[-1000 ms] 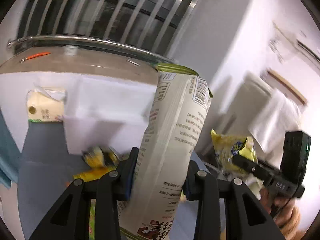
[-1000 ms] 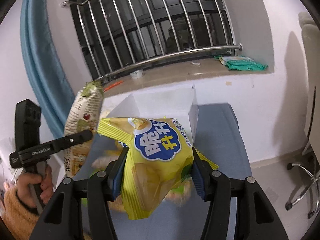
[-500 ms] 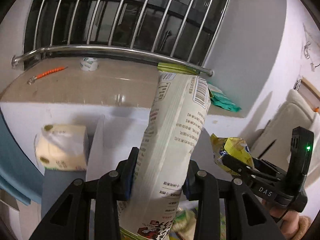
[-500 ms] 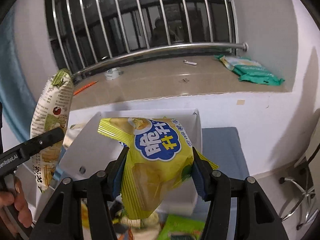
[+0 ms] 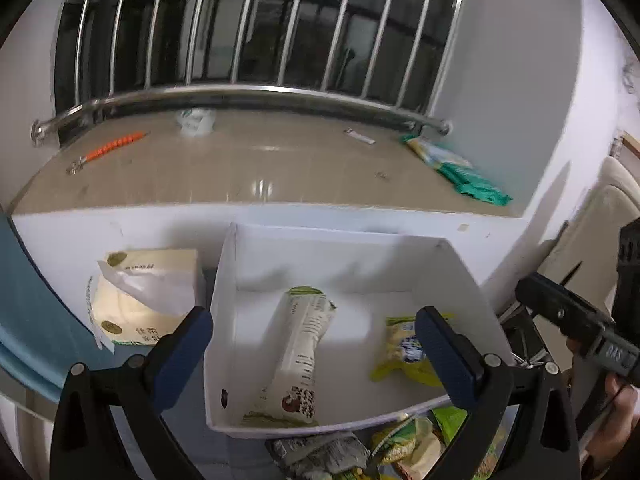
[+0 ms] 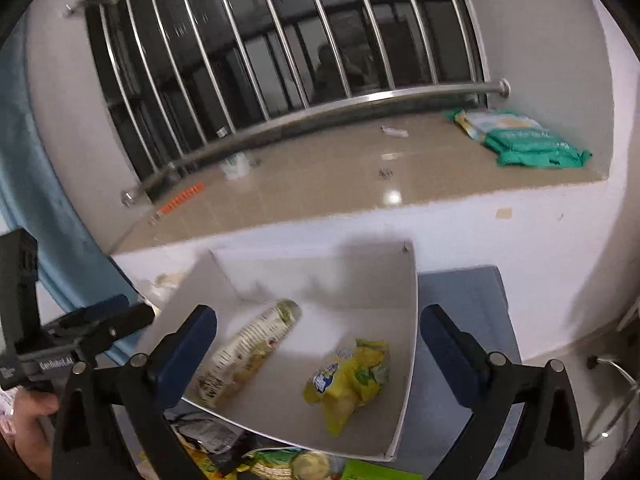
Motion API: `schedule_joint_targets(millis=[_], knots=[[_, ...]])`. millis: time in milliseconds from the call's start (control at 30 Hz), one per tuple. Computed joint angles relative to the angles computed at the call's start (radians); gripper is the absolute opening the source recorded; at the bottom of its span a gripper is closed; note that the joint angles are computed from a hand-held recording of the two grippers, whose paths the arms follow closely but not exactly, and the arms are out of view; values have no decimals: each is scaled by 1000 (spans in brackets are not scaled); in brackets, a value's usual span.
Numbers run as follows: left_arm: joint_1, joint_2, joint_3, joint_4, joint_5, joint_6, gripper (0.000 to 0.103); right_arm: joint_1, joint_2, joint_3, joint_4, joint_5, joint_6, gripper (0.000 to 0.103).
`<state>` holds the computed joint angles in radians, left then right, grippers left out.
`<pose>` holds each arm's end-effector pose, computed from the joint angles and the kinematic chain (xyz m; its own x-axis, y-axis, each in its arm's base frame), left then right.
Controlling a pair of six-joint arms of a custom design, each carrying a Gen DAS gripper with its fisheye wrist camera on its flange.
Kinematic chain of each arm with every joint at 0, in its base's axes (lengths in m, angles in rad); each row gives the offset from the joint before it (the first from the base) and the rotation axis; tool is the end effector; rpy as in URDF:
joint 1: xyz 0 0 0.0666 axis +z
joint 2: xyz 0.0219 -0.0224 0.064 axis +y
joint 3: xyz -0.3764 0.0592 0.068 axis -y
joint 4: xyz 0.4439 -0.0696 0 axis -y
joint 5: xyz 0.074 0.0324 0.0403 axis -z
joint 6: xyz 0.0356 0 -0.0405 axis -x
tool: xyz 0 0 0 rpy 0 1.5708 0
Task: Organize snacks
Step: 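Drop the white bread bag into the box with the left gripper while the right drops the chip bag, then withdraw both tools from the box back over the pile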
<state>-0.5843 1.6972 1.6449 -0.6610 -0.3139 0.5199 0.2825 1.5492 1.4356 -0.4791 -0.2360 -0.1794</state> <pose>0.5576 -0.3561 0.4015 -0.6376 -0.1449 -0.7567 0.0152 0.9796 -0.2003 0.5863 0.1784 0.3972 -0.6094 0.0038 -0.7928 -0.3542 0.8933 0.2765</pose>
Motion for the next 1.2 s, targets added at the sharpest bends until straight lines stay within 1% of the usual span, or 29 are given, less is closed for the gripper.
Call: schedule_joint_targets(millis=[33, 100, 133, 167, 200, 267, 300, 400, 467, 500, 533, 567, 600, 667, 733, 767, 800, 867, 933, 967, 1033, 1133, 1200], knots=[[-8, -22, -22, 18, -4, -13, 103, 1, -22, -25, 30, -5, 2, 103], [-27, -61, -55, 32, -27, -35, 103, 5, -51, -49, 48, 0, 22, 103], [-40, -85, -76, 41, -42, -58, 103, 6, -67, -60, 49, -5, 35, 103], [-54, -108, -95, 41, -66, -70, 103, 7, -87, -73, 44, -17, 44, 103], [-64, -130, -118, 55, -80, -75, 103, 8, -115, -93, 37, -39, 50, 103], [-93, -202, -206, 142, -85, -99, 103, 5, -156, -123, 30, -65, 49, 103], [-110, -234, -241, 160, -95, -111, 103, 5, -192, -152, 32, -86, 51, 103], [-167, -297, -288, 94, -156, -103, 103, 12, -317, -264, 77, -101, 67, 103], [-204, -345, -331, 77, -186, -92, 103, 21, -405, -335, 81, -93, 84, 103], [-226, -372, -357, 65, -195, -62, 103, 22, -436, -359, 74, -90, 87, 103], [-239, -393, -379, 64, -195, -42, 103, 25, -468, -383, 68, -88, 88, 103], [-257, -421, -413, 86, -189, -32, 103, 28, -520, -426, 69, -82, 88, 103], [-276, -444, -443, 108, -192, -25, 103, 32, -560, -462, 75, -63, 86, 103], [-313, -464, -474, 115, -221, -15, 103, 42, -634, -532, 81, -18, 69, 103], [-353, -479, -506, 120, -254, 15, 103, 55, -684, -578, 65, 29, 54, 103], [-364, -485, -520, 128, -250, 31, 103, 62, -713, -609, 48, 70, 36, 103], [-373, -492, -537, 140, -234, 45, 103, 69, -730, -629, 41, 94, 25, 103], [-388, -506, -569, 167, -231, 75, 103, 76, -757, -663, 15, 130, -9, 103], [-393, -509, -587, 176, -223, 94, 103, 85, -772, -691, -5, 161, -22, 103], [-393, -508, -591, 167, -219, 105, 103, 90, -770, -697, -16, 176, -17, 103], [-395, -505, -590, 148, -227, 117, 103, 103, -751, -697, -29, 203, 7, 103], [-394, -514, -605, 156, -228, 119, 103, 107, -699, -682, -41, 209, -9, 103], [-396, -518, -615, 162, -225, 122, 103, 112, -635, -655, -59, 214, -20, 103]])
